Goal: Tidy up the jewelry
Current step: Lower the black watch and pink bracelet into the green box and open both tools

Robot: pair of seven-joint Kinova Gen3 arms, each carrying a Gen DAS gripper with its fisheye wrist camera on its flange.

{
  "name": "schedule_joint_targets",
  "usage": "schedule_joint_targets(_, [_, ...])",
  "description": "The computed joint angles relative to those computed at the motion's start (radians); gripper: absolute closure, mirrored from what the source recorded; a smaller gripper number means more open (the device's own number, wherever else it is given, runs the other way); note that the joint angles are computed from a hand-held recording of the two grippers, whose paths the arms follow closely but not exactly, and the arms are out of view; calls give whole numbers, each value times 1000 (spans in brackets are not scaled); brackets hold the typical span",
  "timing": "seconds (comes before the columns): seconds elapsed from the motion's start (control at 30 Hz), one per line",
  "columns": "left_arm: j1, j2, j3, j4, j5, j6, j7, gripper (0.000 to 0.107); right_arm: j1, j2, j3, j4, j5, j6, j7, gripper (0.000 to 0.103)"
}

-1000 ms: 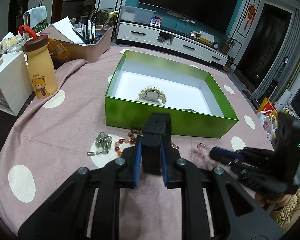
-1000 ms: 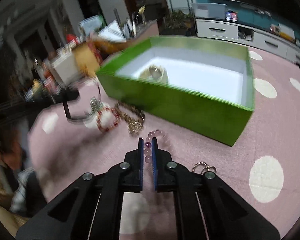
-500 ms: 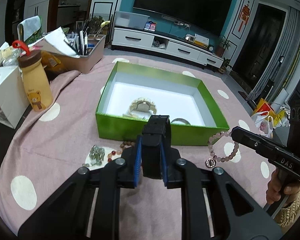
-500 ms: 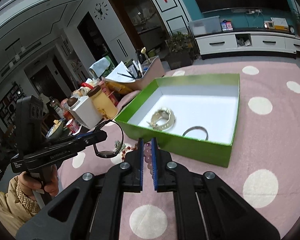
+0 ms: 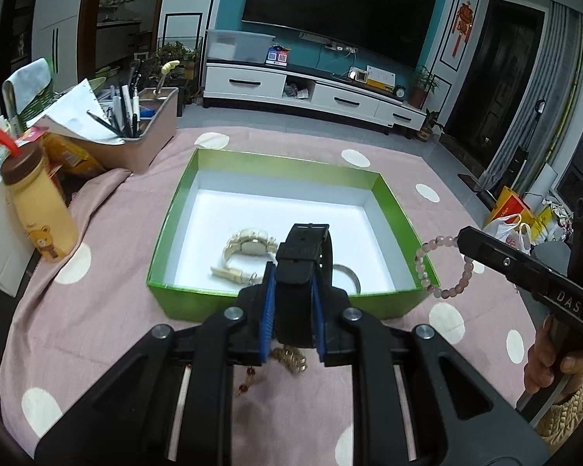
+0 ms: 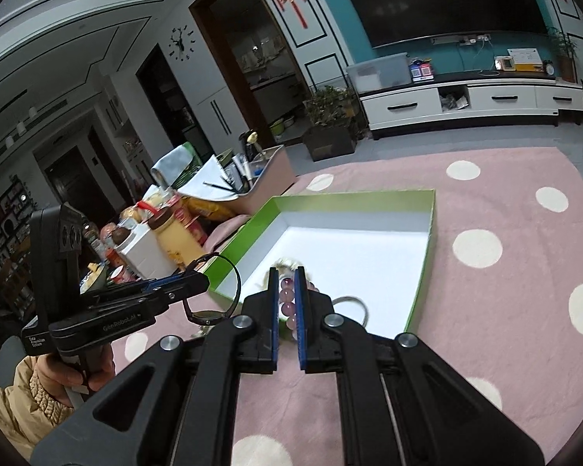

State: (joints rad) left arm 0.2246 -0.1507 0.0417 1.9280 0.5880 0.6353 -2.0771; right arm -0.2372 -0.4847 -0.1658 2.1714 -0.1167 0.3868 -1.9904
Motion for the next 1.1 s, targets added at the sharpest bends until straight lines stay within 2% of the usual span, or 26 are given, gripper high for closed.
schedule_joint_targets(0.23, [5, 76, 60, -66, -100, -40, 88, 91, 9, 51, 28, -13, 8, -25, 11, 96])
schedule_joint_targets(0.53, [31, 196, 114, -162, -295, -43, 258, 91, 44, 141, 38, -37, 30, -31, 11, 96])
schedule_joint_targets(0.73, [82, 255, 129, -207, -439, -42, 389, 91, 77, 197, 29, -50, 58, -24, -13, 96])
schedule_joint_targets(0.8, [101, 265, 127, -213, -491, -47, 438, 83, 107, 209, 7, -56, 81, -15, -48, 93])
schedule_joint_targets(0.83, [107, 267, 126, -211, -509, -54, 454, 68, 127, 212, -3, -55, 93, -11, -74, 85])
schedule_joint_targets(0.87, [111, 265, 127, -204, -521, -64, 463, 58, 128, 212, 0, -51, 93, -13, -83, 81])
schedule_joint_targets(0.93, [110, 257, 131, -192, -525, -75, 460, 55, 103, 198, 38, -29, 72, -33, -78, 72])
schedule_joint_targets(1.0, [119, 249, 123, -183, -544, -81, 478, 49, 110, 182, 39, -16, 72, -38, -86, 72])
schedule_joint_targets(1.1, [88, 231, 129, -172, -498, -82, 449, 43, 107, 149, 49, 3, 63, -36, -89, 72])
